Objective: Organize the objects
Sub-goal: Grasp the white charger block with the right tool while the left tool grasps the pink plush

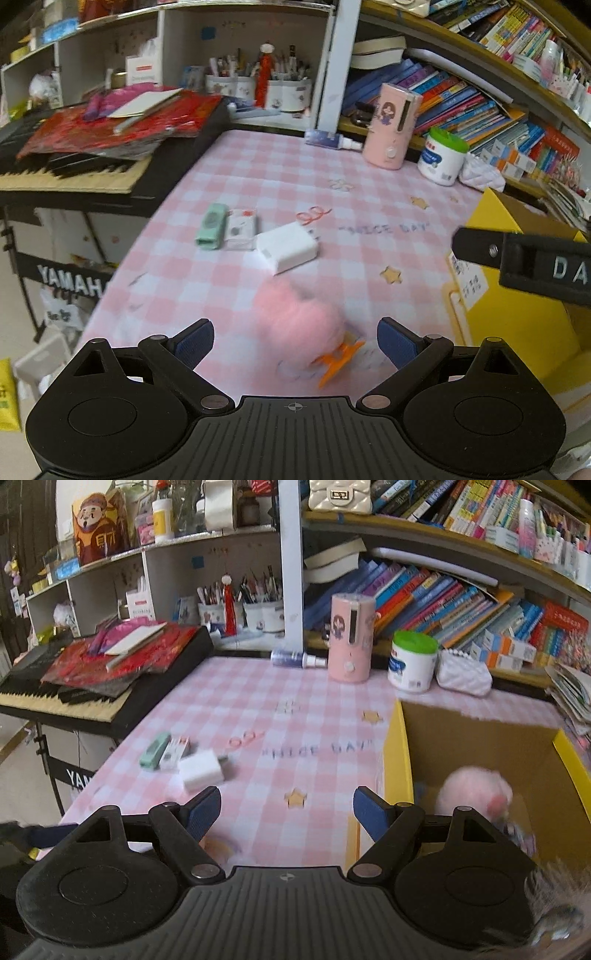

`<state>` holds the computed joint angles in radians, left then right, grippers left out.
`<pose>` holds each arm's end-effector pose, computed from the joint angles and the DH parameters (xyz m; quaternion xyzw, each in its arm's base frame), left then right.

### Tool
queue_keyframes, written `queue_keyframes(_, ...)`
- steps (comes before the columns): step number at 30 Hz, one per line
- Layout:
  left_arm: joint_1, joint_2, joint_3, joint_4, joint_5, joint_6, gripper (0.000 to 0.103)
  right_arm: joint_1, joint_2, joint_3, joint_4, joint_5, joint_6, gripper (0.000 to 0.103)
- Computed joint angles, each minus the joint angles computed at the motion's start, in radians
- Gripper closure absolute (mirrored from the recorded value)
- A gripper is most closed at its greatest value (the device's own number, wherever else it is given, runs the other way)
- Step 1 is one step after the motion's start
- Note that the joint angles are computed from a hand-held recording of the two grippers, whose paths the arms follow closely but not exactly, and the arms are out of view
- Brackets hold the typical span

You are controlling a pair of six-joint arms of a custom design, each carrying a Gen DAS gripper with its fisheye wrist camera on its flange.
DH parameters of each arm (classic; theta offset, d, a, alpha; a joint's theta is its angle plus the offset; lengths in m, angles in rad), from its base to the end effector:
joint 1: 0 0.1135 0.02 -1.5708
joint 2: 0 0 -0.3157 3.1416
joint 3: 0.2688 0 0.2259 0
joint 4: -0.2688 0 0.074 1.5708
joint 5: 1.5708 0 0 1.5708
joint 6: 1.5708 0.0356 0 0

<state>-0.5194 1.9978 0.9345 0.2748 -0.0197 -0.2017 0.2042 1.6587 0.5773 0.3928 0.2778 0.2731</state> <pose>0.3357 -0.1911 0.1619 0.1425 0.9134 -0.1260 0.3599 0.2826 0.0486 0.1952 0.0899 0.8930 -0.0217 0.4404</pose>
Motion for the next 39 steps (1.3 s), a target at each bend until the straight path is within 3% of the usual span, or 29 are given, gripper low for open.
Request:
queue_keyframes(9,-0.034,0.167,0.217,-0.135,-0.086,-0.027,0.012,-0.079,0.095,0.105,0.0,-0.097,-0.097,0.025)
queue_keyframes(12,-0.029,0.192,0.25,-0.174,-0.076,-0.016,0.024,-0.086,0.125,0.129,-0.002,-0.123,-0.112,0.025)
queue_keyframes(14,-0.02,0.204,0.265,-0.197,-0.059,-0.01,0.039,-0.09,0.143,0.144,-0.005,-0.138,-0.118,0.025)
queue_keyframes(16,-0.012,0.205,0.258,-0.19,-0.042,-0.004,0.042,-0.092,0.16,0.158,-0.007,-0.152,-0.122,0.025)
queue_keyframes(25,0.061,0.095,0.135,-0.143,-0.083,-0.059,0.043,-0.08,0.258,0.257,-0.029,-0.204,-0.145,0.023)
queue_keyframes(39,0.15,-0.028,0.004,-0.13,-0.102,-0.136,0.043,-0.011,0.606,0.6,-0.103,-0.261,-0.251,0.022)
